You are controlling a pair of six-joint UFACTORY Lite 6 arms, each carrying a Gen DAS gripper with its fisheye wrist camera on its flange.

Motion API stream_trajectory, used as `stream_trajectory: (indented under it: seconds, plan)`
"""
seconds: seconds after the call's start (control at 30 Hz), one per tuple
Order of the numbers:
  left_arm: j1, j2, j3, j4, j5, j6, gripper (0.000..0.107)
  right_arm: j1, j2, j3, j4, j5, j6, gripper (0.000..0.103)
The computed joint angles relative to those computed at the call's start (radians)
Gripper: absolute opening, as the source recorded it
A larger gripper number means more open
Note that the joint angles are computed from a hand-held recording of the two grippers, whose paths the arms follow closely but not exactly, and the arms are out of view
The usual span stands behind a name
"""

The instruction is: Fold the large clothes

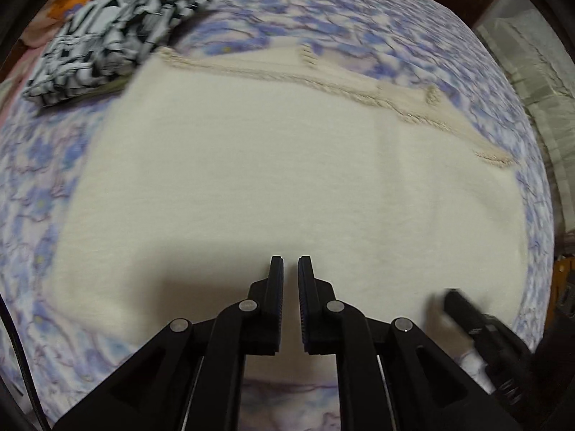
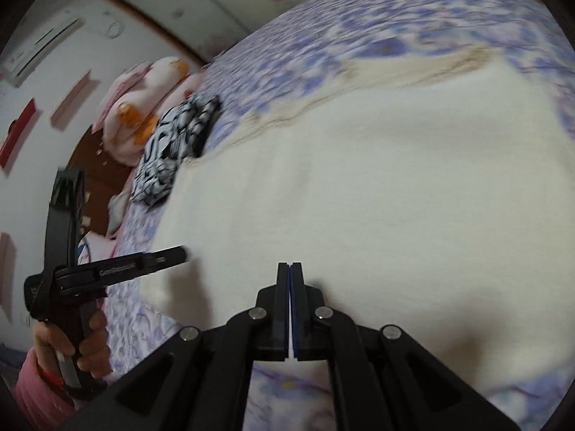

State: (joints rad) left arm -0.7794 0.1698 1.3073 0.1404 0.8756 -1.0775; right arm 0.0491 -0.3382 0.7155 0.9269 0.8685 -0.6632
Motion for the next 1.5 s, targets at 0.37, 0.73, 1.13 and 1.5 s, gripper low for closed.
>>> stream_trajectory:
  seconds: [0.37, 0.73, 1.13, 1.5]
  plan:
    - [0.172, 0.122, 0.003, -0.095, -0.206, 0.114, 0.006, 0.105, 0.292, 0.135, 0.216, -0.153, -0.165, 0.000]
    - [0.303, 0.233, 0.081, -0.163, -0.321, 0.189, 0.001, -0.062, 0.531, 0.407, 0.064, -0.257, -0.153, 0.000]
    - [0.288, 0.403, 0.347, 0.312, 0.026, -0.068, 0.002, -0.372, 0.635, 0.593, -0.298, -0.345, -0.006, 0.000]
    - [0.454, 0.377, 0.298, 0.300, 0.071, -0.047, 0.002, -0.426, 0.647, 0.685, -0.685, -0.349, 0.384, 0.000]
